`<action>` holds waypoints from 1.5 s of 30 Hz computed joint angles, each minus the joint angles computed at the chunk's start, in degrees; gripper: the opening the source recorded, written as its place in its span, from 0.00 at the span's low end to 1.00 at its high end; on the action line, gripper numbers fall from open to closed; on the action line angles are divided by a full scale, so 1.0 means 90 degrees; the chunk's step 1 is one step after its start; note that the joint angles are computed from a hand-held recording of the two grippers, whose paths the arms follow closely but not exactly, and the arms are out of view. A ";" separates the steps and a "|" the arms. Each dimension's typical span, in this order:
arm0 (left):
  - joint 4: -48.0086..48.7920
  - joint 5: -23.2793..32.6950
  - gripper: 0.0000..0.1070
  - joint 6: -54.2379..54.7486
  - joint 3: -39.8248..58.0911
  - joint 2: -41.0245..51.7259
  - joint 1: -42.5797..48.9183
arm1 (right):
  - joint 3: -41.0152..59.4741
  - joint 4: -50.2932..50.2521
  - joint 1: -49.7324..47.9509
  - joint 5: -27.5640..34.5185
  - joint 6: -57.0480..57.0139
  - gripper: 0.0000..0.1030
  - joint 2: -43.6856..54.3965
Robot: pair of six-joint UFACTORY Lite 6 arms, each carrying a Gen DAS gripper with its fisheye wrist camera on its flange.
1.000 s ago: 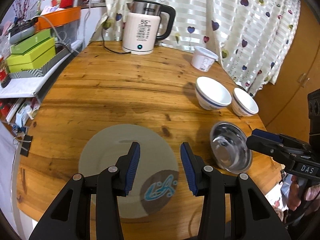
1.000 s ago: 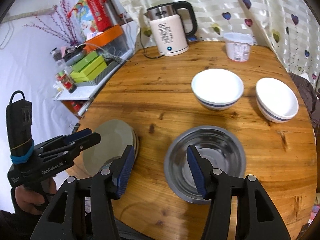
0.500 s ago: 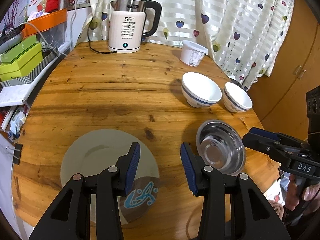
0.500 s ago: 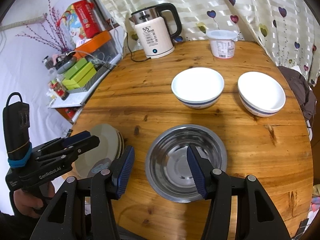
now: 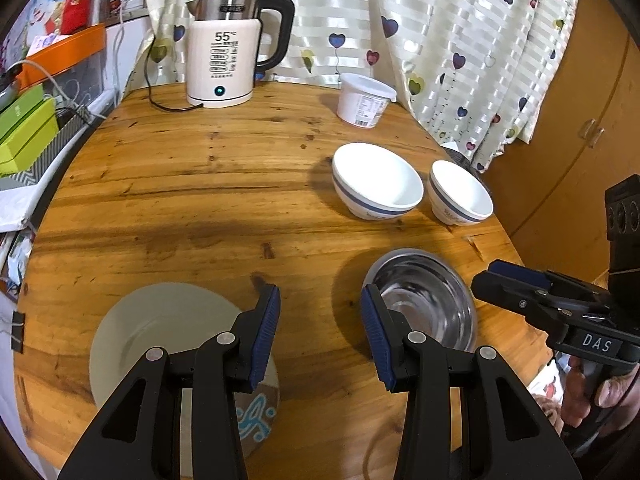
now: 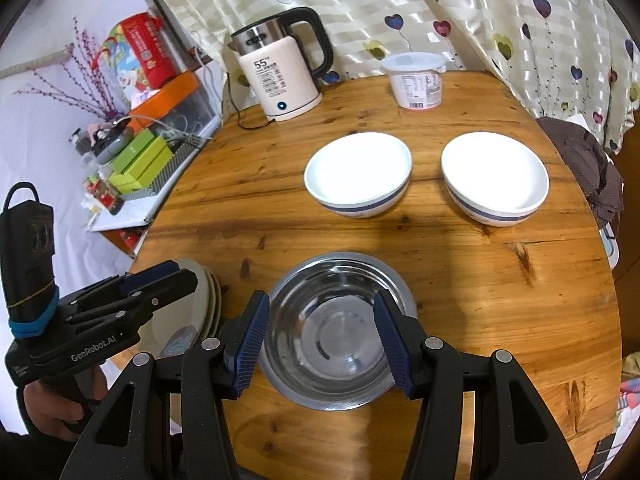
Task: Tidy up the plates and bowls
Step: 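Move both grippers over the stainless steel bowl, then move both grippers past the steel bowl to a white blue-rimmed bowl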
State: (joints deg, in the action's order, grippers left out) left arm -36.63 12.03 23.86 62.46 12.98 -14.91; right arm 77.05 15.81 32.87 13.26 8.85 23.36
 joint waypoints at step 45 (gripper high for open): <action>0.1465 0.3135 0.40 -0.1943 0.8138 0.5656 0.0146 | 0.4731 0.0013 -0.1229 0.1568 -0.0059 0.39 0.3420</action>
State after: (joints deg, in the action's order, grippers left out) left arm -23.44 40.25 6.37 135.70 63.88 -13.59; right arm 119.63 15.93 21.81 27.37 8.32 54.14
